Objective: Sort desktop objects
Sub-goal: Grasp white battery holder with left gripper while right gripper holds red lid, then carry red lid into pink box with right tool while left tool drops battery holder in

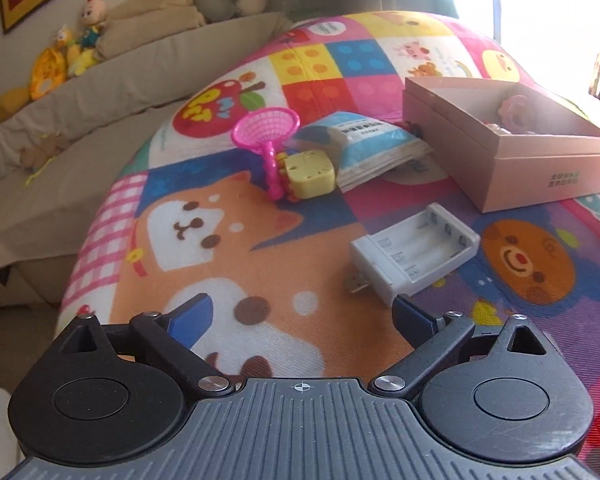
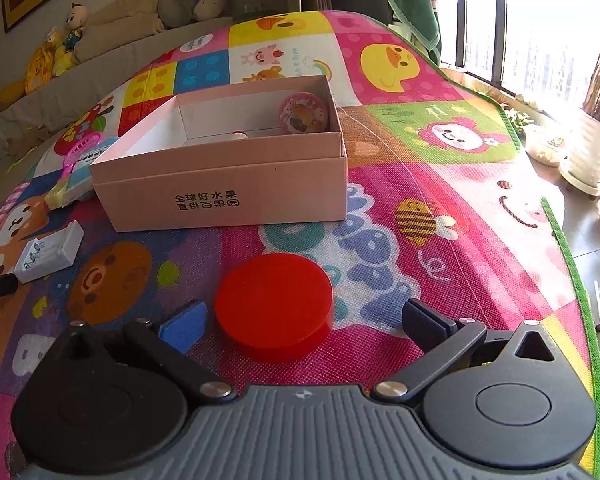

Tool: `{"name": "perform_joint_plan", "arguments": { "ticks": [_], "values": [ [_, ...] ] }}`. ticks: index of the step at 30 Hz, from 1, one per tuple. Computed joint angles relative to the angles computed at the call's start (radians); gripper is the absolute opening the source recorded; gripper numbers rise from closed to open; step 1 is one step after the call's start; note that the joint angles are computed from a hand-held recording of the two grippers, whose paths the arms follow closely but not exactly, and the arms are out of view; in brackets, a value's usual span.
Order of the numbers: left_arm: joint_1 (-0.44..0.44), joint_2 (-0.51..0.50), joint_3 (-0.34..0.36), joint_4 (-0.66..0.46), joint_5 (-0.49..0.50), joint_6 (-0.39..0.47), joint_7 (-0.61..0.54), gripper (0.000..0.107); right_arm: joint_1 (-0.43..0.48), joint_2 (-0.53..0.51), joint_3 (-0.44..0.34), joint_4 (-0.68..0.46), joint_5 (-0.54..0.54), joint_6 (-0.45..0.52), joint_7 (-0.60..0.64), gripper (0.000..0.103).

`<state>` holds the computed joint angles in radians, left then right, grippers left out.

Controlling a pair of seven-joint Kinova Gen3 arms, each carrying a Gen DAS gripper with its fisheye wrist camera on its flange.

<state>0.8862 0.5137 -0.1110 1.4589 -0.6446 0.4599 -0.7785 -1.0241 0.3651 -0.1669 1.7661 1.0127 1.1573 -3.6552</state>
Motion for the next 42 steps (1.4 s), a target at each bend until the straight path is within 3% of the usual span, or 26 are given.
{"name": "perform_joint_plan", "arguments": {
  "ticks": [3,5,9,12,17,20,21,27,31,33,35,39,42],
  "values": [
    [-0.111,-0.011,0.138,0.013,0.121,-0.059,-0.122,0.101,0.004,0.019,0.0,-0.037,-0.028,0.024,0.045,0.103],
    [-0.124,0.005,0.173,-0.014,0.156,-0.056,-0.178,0.101,0.011,0.046,-0.005,-0.08,-0.053,0.054,0.113,0.103],
    [-0.05,0.066,0.099,-0.107,0.194,-0.037,-0.193,0.101,-0.005,0.042,0.018,-0.081,-0.065,0.047,0.128,0.103],
    [-0.016,0.124,0.058,-0.209,0.211,0.025,-0.176,0.102,-0.011,0.045,0.024,-0.085,-0.067,0.051,0.131,0.103],
    [0.036,0.188,-0.004,-0.297,0.172,0.083,-0.137,0.102,-0.013,0.044,0.027,-0.082,-0.066,0.048,0.128,0.103],
    [0.043,0.173,-0.017,-0.262,0.152,0.047,-0.117,0.098,-0.014,0.043,0.028,-0.081,-0.065,0.047,0.127,0.103],
    [0.048,0.168,-0.022,-0.251,0.144,0.041,-0.113,0.091,-0.014,0.043,0.028,-0.081,-0.065,0.047,0.127,0.103],
    [0.039,0.106,-0.009,-0.136,0.131,-0.04,-0.139,0.091,-0.014,0.043,0.028,-0.081,-0.065,0.047,0.128,0.103],
    [-0.064,0.018,0.132,0.023,0.17,-0.165,-0.299,0.092,-0.014,0.043,0.028,-0.081,-0.065,0.047,0.128,0.103],
    [-0.072,-0.018,0.151,0.09,0.195,-0.207,-0.367,0.092,-0.014,0.044,0.027,-0.084,-0.065,0.051,0.132,0.103],
    [-0.018,-0.043,0.097,0.136,0.204,-0.232,-0.373,0.096,-0.015,0.045,0.028,-0.087,-0.065,0.054,0.136,0.103],
    [0.147,-0.062,-0.083,0.177,0.156,-0.236,-0.258,0.099,-0.027,0.05,0.027,-0.09,-0.048,0.063,0.148,0.103],
    [0.157,-0.075,-0.096,0.181,0.196,-0.212,-0.228,0.1,-0.062,0.072,0.03,-0.104,-0.008,0.11,0.156,0.103]
  ]
}}
